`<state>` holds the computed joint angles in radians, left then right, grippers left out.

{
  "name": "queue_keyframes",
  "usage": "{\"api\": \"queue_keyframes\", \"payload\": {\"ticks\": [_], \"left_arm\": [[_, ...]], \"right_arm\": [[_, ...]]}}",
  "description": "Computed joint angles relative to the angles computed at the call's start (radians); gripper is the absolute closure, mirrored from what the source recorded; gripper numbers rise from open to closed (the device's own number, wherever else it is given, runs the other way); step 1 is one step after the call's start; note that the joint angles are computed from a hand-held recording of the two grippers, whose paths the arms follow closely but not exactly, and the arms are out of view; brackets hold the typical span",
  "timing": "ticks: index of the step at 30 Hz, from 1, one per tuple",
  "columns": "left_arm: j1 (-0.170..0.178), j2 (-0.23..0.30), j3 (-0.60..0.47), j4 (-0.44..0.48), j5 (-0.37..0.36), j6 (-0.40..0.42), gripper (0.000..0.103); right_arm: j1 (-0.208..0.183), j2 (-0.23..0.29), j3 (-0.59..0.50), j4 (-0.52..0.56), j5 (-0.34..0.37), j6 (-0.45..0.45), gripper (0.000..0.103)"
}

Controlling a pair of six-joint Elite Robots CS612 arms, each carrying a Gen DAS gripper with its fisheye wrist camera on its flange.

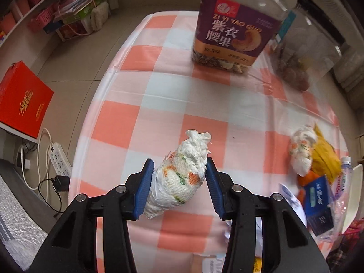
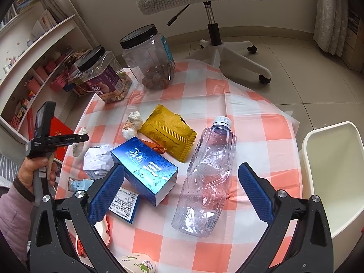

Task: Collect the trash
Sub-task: 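Grasp the blue box with the right gripper and lift it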

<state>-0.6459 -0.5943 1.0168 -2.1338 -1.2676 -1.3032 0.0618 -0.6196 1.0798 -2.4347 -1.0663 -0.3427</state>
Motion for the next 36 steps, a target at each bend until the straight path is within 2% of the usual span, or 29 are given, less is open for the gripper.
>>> {"api": "queue_keyframes", "payload": {"ticks": [6, 10, 12, 14, 16, 18, 22, 24, 26, 27, 29, 30, 32, 36], "left_arm": [[-0.089, -0.104, 0.151, -0.290, 0.060, -0.184, 0.057], [-0.155, -0.120, 0.202, -0.433, 0.140, -0.238, 0.056], [-0.172, -0.119, 0.212, -0.435, 0.172, -0.276, 0.056], [-0.174, -0.118, 0.202, -0.356, 0.181, -0.297, 0.056], [-0.174, -0.122, 0.197, -0.299, 0.200, -0.292, 0.056], [-0.177, -0.138, 0.218, -0.300, 0.223, -0.286, 0.056], [-0.180, -0.168, 0.278, -0.398, 0.234, -0.299, 0.056], [-0.180, -0.175, 0.290, -0.415, 0.237, -0.306, 0.056], [-0.181, -0.178, 0.297, -0.424, 0.237, -0.311, 0.056], [-0.182, -0.180, 0.300, -0.432, 0.235, -0.310, 0.056], [-0.182, -0.182, 0.306, -0.444, 0.232, -0.307, 0.056], [-0.182, -0.182, 0.306, -0.444, 0.232, -0.307, 0.056], [-0.182, -0.183, 0.306, -0.442, 0.229, -0.305, 0.056], [-0.182, -0.182, 0.307, -0.433, 0.223, -0.308, 0.056]], "right_arm": [[0.003, -0.014, 0.029, -0.068, 0.006, -0.025, 0.007], [0.025, -0.016, 0.033, -0.047, -0.006, -0.186, 0.007], [0.045, -0.015, 0.026, -0.003, -0.046, -0.311, 0.007], [0.065, -0.009, 0.012, 0.042, -0.100, -0.412, 0.007], [0.080, 0.002, -0.013, 0.096, -0.124, -0.468, 0.007], [0.092, 0.016, -0.037, 0.128, -0.147, -0.487, 0.007], [0.115, 0.043, -0.074, 0.148, -0.212, -0.500, 0.007], [0.125, 0.054, -0.089, 0.169, -0.232, -0.512, 0.007], [0.137, 0.061, -0.088, 0.143, -0.269, -0.528, 0.008], [0.142, 0.065, -0.086, 0.122, -0.294, -0.535, 0.011], [0.151, 0.080, -0.100, 0.116, -0.338, -0.542, 0.029], [0.151, 0.086, -0.108, 0.122, -0.337, -0.540, 0.030], [0.145, 0.085, -0.107, 0.109, -0.299, -0.539, 0.043], [0.133, 0.074, -0.109, 0.114, -0.245, -0.508, 0.056]]}}
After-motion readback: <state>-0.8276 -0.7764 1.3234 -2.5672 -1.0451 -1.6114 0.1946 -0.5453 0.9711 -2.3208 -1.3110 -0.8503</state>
